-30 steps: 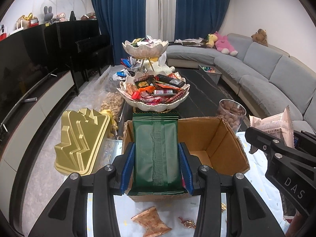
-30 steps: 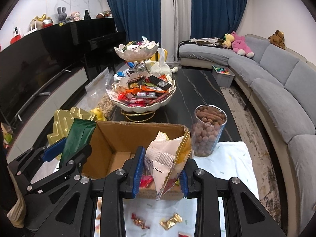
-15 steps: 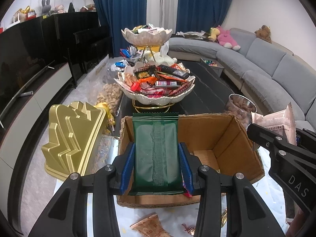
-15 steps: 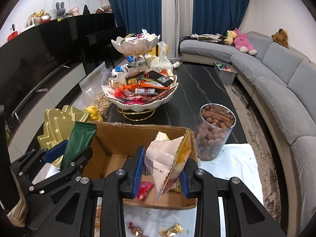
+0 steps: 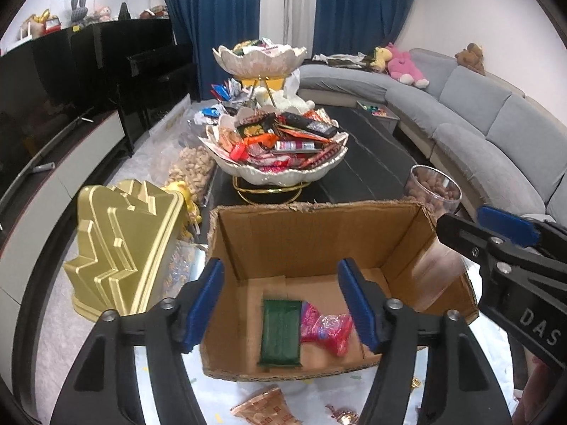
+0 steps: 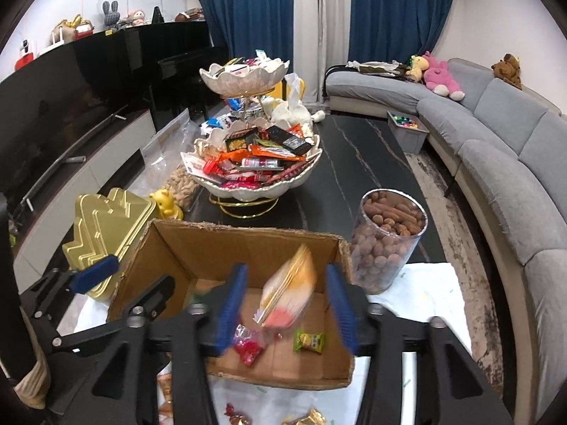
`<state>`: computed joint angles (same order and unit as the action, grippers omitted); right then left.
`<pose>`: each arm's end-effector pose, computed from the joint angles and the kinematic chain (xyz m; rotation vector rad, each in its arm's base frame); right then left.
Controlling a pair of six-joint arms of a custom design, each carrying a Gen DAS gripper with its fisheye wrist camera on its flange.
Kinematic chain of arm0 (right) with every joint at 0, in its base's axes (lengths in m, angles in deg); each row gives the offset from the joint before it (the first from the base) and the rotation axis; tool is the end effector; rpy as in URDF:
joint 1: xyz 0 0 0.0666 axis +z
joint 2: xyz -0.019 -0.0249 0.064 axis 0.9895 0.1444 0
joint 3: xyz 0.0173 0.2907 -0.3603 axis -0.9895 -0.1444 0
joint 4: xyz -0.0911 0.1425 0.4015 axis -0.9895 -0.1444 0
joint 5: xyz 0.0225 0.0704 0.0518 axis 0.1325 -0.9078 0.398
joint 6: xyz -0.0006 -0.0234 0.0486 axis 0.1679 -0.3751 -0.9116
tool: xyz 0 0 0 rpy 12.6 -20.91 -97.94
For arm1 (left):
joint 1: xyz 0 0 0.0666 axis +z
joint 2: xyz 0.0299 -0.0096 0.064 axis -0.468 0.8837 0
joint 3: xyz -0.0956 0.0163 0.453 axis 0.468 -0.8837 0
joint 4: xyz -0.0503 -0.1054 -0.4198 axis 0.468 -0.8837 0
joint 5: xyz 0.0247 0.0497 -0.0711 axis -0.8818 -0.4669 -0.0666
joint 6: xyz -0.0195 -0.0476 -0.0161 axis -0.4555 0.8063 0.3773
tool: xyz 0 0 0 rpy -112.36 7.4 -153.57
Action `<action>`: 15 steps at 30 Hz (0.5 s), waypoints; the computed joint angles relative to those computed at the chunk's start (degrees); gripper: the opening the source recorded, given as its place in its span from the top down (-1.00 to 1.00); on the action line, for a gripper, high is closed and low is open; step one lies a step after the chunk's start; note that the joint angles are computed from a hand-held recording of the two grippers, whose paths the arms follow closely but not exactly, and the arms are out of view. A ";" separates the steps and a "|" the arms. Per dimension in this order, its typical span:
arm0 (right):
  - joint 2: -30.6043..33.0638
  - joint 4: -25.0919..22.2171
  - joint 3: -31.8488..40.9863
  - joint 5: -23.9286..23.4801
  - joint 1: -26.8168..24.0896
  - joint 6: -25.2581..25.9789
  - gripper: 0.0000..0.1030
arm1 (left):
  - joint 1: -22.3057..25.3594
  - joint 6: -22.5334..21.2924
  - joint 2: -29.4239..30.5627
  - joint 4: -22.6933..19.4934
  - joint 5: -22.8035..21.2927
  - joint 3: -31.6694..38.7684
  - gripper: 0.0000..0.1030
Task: Organize snacks
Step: 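Open the left gripper to drop the green packet while the right gripper releases the pastry packet, then withdraw both open tools from the box back over the table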
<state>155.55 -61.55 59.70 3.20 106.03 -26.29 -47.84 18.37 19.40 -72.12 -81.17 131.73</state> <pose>0.5729 0.2521 0.6132 -0.1864 2.3197 0.1136 0.5658 -0.1971 0.5779 0.0001 2.3454 -0.0178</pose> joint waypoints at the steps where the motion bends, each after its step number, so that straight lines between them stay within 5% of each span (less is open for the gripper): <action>1: -0.20 0.35 -0.13 0.46 0.01 -0.30 -0.28 | -0.02 -0.06 -0.06 -0.11 -0.29 0.09 -0.33; 15: -2.41 0.96 -0.49 2.49 -0.07 -0.73 -0.45 | -0.82 -0.23 -1.82 -1.00 -3.19 0.42 -0.59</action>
<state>153.15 -60.59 59.20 5.69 105.96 -27.02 -48.65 18.14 17.58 -73.11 -84.36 132.15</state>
